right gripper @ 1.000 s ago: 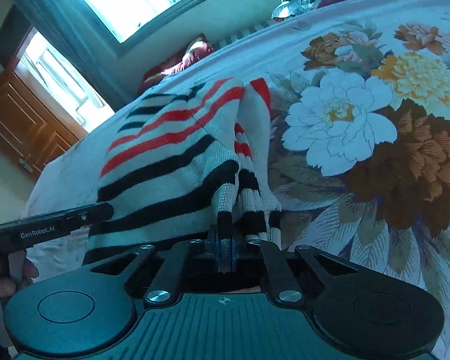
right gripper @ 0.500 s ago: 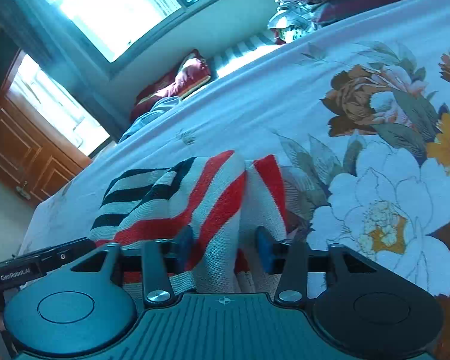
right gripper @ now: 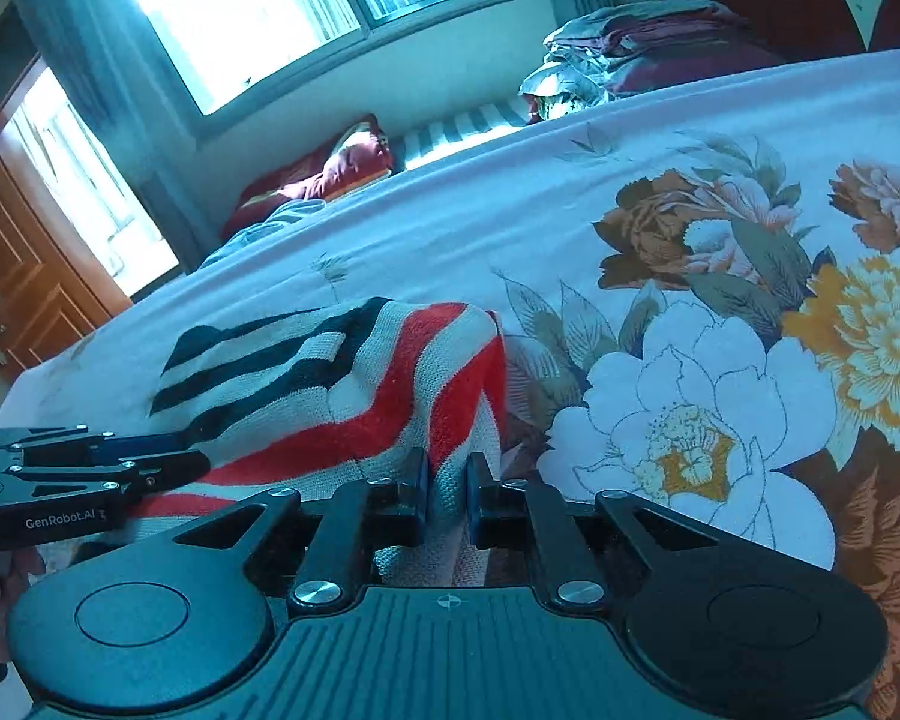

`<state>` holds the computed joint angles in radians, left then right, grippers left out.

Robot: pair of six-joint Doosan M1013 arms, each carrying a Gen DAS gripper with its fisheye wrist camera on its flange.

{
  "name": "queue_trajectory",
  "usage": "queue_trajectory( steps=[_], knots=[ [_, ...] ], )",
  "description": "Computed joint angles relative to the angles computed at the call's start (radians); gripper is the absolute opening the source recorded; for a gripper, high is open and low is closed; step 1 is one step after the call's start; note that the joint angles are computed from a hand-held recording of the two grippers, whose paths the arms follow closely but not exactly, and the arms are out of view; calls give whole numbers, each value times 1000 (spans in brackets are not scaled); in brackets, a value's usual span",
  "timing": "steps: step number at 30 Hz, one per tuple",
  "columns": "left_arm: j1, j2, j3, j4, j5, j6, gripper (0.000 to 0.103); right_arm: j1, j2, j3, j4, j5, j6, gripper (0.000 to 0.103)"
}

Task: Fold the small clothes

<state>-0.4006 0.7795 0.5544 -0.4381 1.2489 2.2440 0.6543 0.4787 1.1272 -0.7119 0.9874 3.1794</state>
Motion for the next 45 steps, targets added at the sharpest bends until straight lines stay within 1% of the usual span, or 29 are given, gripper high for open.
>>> queue_trajectory(
  steps=[1,2,3,4,6,7,8,9,10,11,13,14,16,18,20,21,22,24,25,27,29,32,34,37,38,39,41,42,45],
  knots=[
    [0,-4,-2,6,2,-11,32,3,1,-11,1,19,-7,24],
    [3,-16,9,-2,-4,-10,28,15,4,-29,-34,68,-2,31],
    [11,-38,39,-39,-22,15,28,28,3,-36,-80,92,-2,33],
    [17,-59,68,-66,-31,30,29,38,-2,-40,-107,93,-17,33],
    [29,-93,120,-111,-32,37,29,51,-12,-45,-109,62,-72,32],
    [31,-106,143,-117,-36,33,29,53,-16,-43,-88,41,-103,32],
    [29,-123,178,-103,-54,33,30,52,-14,-46,-48,24,-147,30],
    [22,-136,208,-72,-81,37,30,51,-8,-50,-8,16,-190,12],
    [14,-147,234,-41,-108,42,31,46,5,-64,50,39,-250,0],
    [7,-158,260,-23,-137,59,31,43,15,-69,78,57,-279,0],
    [-14,-182,308,34,-206,84,30,40,9,-47,62,30,-236,0],
    [-22,-189,320,56,-224,84,29,38,8,-43,65,32,-234,0],
    [-24,-195,334,60,-242,71,29,39,12,-51,70,45,-252,0],
    [-16,-196,327,42,-226,52,28,39,12,-61,85,60,-271,0],
    [8,-211,326,-38,-186,47,24,60,7,-80,40,84,-272,0],
    [21,-222,334,-79,-169,44,25,71,-3,-72,15,68,-277,0],
    [31,-231,343,-107,-151,35,24,77,-10,-68,17,57,-290,0],
    [38,-247,370,-117,-136,35,25,86,-18,-61,61,35,-345,0],
    [33,-258,394,-93,-157,41,25,87,-17,-59,86,36,-370,0],
    [21,-260,407,-46,-169,28,26,83,8,-79,147,107,-416,0],
    [16,-249,393,-28,-162,5,27,78,-2,-44,145,63,-346,0],
    [14,-244,374,-10,-143,-25,27,77,3,-53,145,75,-350,0],
    [18,-265,403,-9,-167,-26,27,79,-6,-44,142,66,-334,0],
    [29,-304,463,-11,-196,-46,27,98,-27,-22,81,59,-284,0],
    [32,-316,485,-8,-201,-59,27,101,-32,-17,86,54,-288,0],
    [33,-327,506,-4,-208,-75,27,97,-32,-16,121,53,-318,0],
    [31,-345,545,16,-228,-96,27,95,-23,-18,162,70,-353,0],
    [28,-348,557,38,-235,-114,27,95,-24,-8,164,60,-339,0],
    [34,-355,565,13,-256,-156,27,100,-22,-8,133,60,-291,0]
  ],
)
